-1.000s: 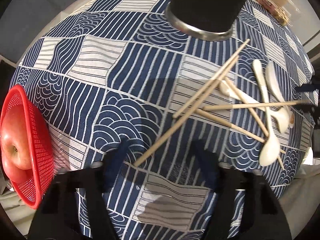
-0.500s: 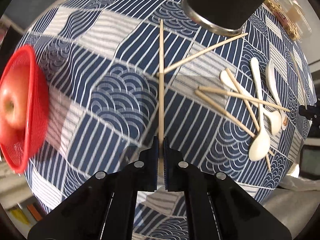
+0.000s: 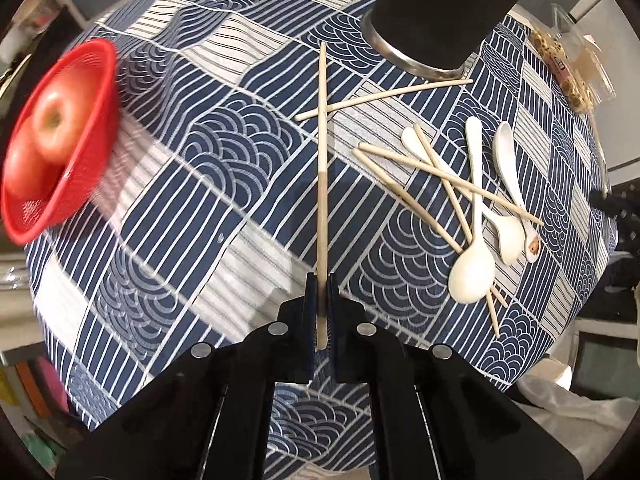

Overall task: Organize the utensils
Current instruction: 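Lift both held chopsticks upright and carry them over the black holder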

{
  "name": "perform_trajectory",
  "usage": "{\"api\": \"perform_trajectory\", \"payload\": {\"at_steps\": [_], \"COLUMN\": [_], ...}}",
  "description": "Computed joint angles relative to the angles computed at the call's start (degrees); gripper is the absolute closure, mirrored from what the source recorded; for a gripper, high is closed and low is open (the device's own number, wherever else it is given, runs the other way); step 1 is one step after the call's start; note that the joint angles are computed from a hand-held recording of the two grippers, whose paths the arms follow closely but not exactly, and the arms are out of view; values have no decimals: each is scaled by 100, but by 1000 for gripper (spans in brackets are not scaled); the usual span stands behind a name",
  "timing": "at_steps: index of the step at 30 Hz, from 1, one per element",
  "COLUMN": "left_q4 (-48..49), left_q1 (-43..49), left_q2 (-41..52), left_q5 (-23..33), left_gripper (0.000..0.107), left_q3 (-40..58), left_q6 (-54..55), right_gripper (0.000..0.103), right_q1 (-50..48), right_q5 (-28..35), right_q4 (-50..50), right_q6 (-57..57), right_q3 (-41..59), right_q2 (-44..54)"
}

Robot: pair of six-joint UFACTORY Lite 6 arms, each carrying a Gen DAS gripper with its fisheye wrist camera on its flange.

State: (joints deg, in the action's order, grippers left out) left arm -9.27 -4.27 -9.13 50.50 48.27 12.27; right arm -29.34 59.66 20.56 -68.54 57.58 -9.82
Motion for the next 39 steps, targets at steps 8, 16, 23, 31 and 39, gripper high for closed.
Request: {"api": "perform_trajectory", "payload": {"at_steps": [8,16,23,31,39], "left_q4": [9,65,-274,-553,-1127], "left_q1": [342,115,-11,-193,-254], "left_q2": [-1256,-757,452,1994,3896], "left_q5": [785,1480,1412,1469,2071], "left_gripper": [102,102,102,102,102], "left_q3": [-98,1652,3090,5064,7616], "left_q6": [-429,-918,-755,-848,-723], "right_gripper": [98,98,98,98,98], "right_q1": [-84,14,211,937,1473], "right_q5": [830,1338,1405,805,612], "right_q4": [945,1691,2315,2562,2748], "right_q6": [151,505,974,1246,1902], "right_q3": [823,1666,2630,3400,4866], "right_q2": [259,621,1118,1593,2929]}}
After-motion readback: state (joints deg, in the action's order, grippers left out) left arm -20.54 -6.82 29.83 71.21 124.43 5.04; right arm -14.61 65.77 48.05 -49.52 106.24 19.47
